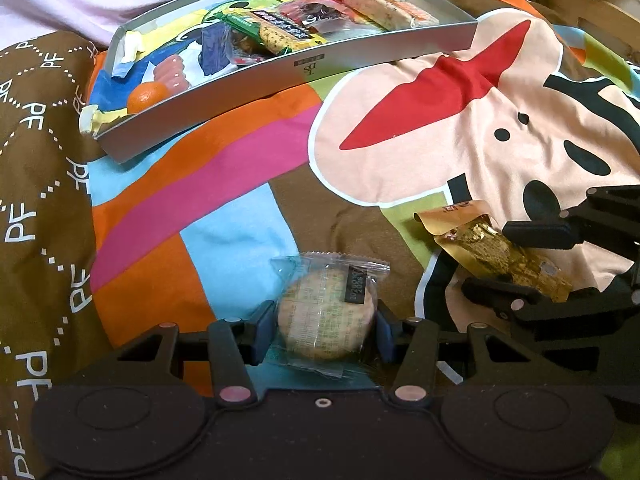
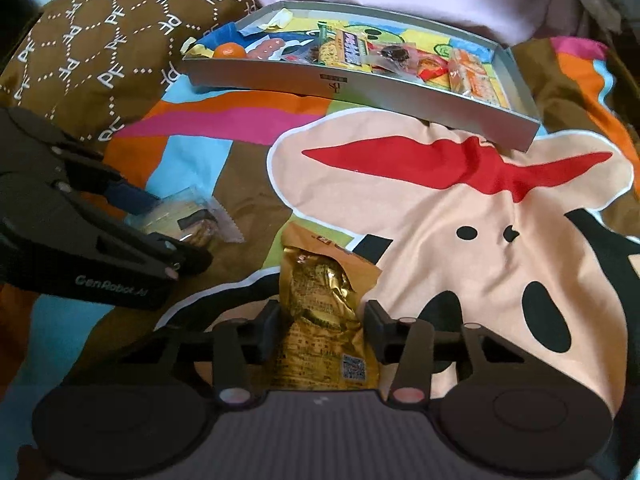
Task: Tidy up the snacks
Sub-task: 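Lift the cookie packet with the left tool while the right tool lifts the gold packet, then carry the cookie packet and gold packet over the tray with both tools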
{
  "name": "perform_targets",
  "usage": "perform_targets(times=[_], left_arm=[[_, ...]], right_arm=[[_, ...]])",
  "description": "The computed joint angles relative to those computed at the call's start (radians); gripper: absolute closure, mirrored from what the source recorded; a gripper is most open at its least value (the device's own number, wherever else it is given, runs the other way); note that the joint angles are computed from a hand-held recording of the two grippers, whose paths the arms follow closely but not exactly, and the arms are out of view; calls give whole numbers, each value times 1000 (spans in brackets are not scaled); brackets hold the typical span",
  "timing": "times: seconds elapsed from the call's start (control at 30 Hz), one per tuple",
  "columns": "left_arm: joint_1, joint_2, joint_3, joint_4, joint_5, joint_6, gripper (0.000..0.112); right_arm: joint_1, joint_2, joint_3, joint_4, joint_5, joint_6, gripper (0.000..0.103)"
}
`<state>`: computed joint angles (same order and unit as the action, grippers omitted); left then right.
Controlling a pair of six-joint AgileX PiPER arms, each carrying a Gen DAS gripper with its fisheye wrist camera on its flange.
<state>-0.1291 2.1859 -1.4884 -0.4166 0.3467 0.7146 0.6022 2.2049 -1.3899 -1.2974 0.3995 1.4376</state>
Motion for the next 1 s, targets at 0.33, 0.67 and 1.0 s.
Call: perform_targets(times=[0.33, 0.67, 1.0], left_arm=[[-4, -4, 5, 21, -6, -34, 60], [-3, -3, 6, 23, -11, -30, 60], [-4, -4, 10, 19, -17, -25, 60]], right_arm=[[78, 19, 13, -150, 138, 54, 69], [16, 22, -11, -48, 45, 14, 55], [-85, -7, 22, 64, -148, 31, 56]])
